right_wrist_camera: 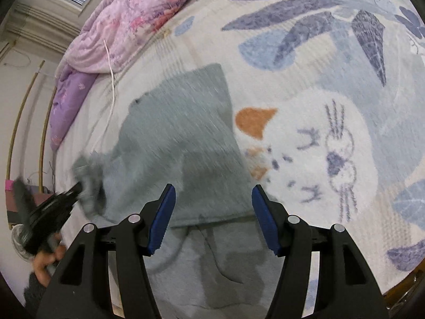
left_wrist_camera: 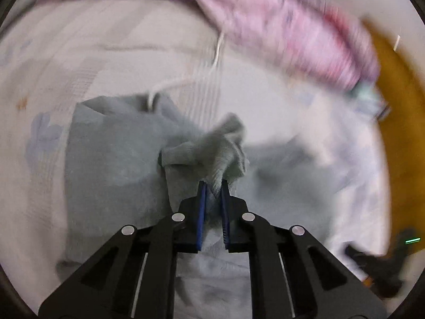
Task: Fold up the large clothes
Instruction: 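Grasp the hoodie hem with the left tool while the right tool grasps the hem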
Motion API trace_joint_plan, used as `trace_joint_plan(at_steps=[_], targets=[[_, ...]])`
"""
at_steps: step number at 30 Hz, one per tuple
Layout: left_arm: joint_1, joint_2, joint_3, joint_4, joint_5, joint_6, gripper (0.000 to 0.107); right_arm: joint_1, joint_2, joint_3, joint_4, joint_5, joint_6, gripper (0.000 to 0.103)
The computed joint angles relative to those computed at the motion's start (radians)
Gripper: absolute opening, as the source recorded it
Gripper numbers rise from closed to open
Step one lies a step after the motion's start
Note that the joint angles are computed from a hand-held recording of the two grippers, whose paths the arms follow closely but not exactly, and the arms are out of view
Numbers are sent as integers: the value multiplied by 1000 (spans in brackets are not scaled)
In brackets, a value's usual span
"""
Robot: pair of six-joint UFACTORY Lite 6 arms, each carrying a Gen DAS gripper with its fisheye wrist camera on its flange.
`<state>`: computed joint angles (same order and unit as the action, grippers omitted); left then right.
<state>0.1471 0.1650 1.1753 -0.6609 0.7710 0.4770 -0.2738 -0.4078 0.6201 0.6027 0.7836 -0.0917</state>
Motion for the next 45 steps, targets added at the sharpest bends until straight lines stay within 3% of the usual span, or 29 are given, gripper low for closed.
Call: trace_joint_plan(at_steps=[2,5,8,15,17,22,25,28,30,31,33,37,39,41,45], targets=[[145,-37,-10,-84,54,91,10,20,32,26,38,-18,-12,57],[296,-13,-5,-29,93,80,9,93,91,70,50,-68,4,57],[387,66,-24,6,67,73,3,154,145,100,57,-112,26,57],[368,116,-96,104,-41,33,3,269,269,179,-12,-180,107,57],[367,113,-88,146,-49,-4,11,282,294,199,-25,-189,125,57],[440,159,37,235,47,-73,16,268,323,237,-35,-187,134,57],[504,108,74,183,103,-41,17,246,347,269,-50,-187,126,57],[423,48,79,105,112,20,17,226,389,308,-74,-194,128,56],[360,69,96,61,132,45,20,207,428,337,-38,-191,86,39],[316,87,97,77,113,22,20,200,447,354,-22,-186,65,35],[249,146,111,114,82,-13,20,194,508,407,4,-174,13,15],[154,317,174,275,-9,-161,19,168,697,512,-23,-156,21,10],[121,361,209,338,-38,-220,19,143,775,543,-27,-163,30,0],[101,385,243,371,-29,-277,19,125,836,574,-73,-172,62,0],[118,394,248,328,-14,-233,19,75,895,604,-5,-150,11,0]])
